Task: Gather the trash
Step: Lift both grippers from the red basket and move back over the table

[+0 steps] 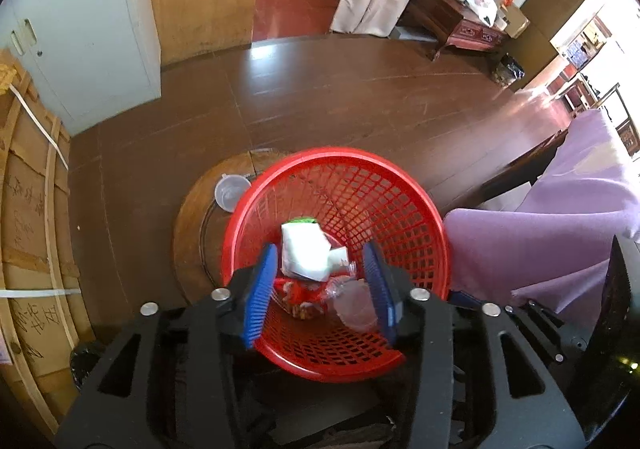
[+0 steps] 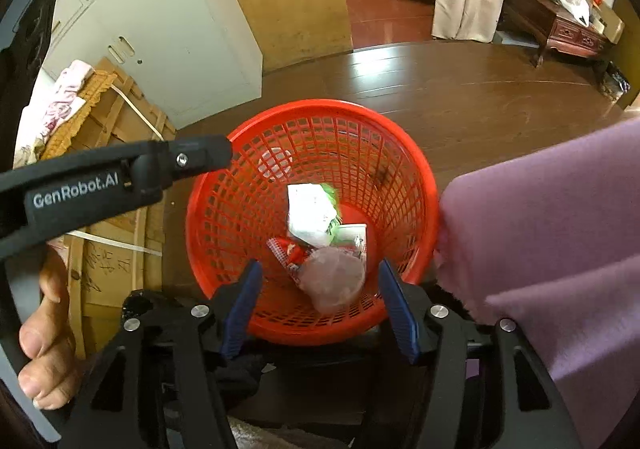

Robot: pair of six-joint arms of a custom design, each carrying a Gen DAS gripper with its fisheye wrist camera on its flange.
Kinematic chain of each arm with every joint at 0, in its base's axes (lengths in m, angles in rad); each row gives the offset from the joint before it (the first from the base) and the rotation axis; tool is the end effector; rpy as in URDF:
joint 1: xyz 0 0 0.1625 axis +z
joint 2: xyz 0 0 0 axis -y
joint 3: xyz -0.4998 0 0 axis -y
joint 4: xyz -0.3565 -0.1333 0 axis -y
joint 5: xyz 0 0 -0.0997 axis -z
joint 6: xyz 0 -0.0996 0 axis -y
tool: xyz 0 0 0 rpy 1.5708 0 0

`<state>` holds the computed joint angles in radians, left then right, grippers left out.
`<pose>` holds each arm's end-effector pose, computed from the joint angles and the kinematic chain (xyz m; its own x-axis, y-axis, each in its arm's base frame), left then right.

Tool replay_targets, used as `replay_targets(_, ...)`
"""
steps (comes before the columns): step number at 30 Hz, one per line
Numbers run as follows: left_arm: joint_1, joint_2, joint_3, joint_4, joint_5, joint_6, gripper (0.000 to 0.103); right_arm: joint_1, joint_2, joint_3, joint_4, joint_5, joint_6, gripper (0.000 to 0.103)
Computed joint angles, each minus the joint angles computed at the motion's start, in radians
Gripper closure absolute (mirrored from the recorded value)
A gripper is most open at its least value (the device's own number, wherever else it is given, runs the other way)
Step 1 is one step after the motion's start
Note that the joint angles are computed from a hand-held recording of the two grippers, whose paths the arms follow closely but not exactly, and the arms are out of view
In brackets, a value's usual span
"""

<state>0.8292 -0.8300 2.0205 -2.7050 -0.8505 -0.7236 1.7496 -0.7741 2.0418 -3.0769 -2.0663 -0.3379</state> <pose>-0.2349 -0.5510 0.1199 -0.8431 -0.0865 -0.5308 0.1551 0.9060 -0.3939 0.1880 -0.5568 0.1100 -0.7783 -0.3604 0.5142 -0.4567 0.8869 -0.0696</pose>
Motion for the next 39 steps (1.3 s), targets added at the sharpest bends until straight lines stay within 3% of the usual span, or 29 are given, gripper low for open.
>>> replay_targets(11, -0.125, -0.050, 0.009, -0.013, 0.122, 0.006, 0.034, 0.049, -0.180, 0.115, -0.015, 0.111, -0.042, 0.035)
replay_targets(19, -0.219, -0.067, -0.006, -0.074, 0.169, 0.078, 0.023, 0.094, -0.396, 0.233, -0.092, 0.206, -0.113, 0.032)
replay_targets(28, -0.310, 0.020, -0.097, -0.056, 0.111, 0.151, 0.014, 0.105, -0.620, 0.317, -0.267, 0.072, -0.156, 0.025)
replay_targets(33, -0.367, 0.105, -0.161, -0.080, 0.060, 0.249, 0.008, 0.049, -0.771, 0.364, -0.321, 0.012, -0.177, 0.021)
replay_targets(39, -0.408, 0.241, -0.274, -0.115, -0.066, 0.393, 0.008, -0.088, -0.941, 0.402, -0.376, -0.051, -0.215, 0.021)
